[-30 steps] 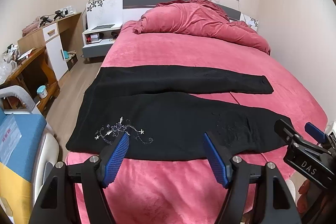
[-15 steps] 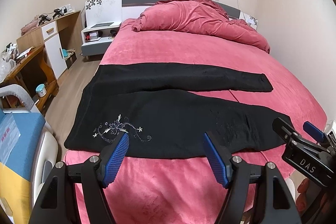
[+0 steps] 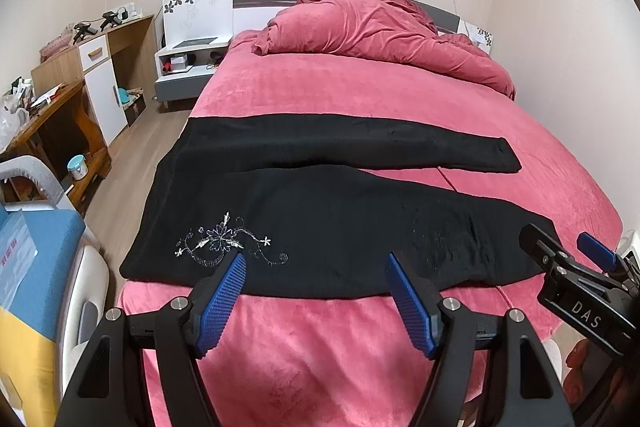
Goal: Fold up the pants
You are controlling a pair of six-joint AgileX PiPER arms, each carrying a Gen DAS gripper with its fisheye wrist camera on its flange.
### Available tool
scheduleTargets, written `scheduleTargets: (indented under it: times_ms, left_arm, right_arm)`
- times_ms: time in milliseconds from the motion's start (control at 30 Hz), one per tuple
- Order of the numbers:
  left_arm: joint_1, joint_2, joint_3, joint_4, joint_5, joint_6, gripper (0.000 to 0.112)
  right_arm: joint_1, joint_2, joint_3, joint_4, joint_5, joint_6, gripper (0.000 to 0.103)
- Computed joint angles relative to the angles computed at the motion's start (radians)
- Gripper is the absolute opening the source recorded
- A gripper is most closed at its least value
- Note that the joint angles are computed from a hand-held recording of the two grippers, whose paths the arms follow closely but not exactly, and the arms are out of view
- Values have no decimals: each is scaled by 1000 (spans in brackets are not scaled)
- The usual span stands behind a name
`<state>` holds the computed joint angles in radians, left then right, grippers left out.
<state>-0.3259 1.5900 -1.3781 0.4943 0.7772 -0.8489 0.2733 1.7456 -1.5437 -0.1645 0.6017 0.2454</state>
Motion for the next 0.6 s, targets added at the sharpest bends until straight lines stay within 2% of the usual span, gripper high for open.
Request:
scheduleTargets:
  times_ms: [600]
  left_arm:
    - [22, 20, -10, -49, 0, 28, 74]
  right_arm:
    - [1, 24, -20, 5, 15, -10, 103]
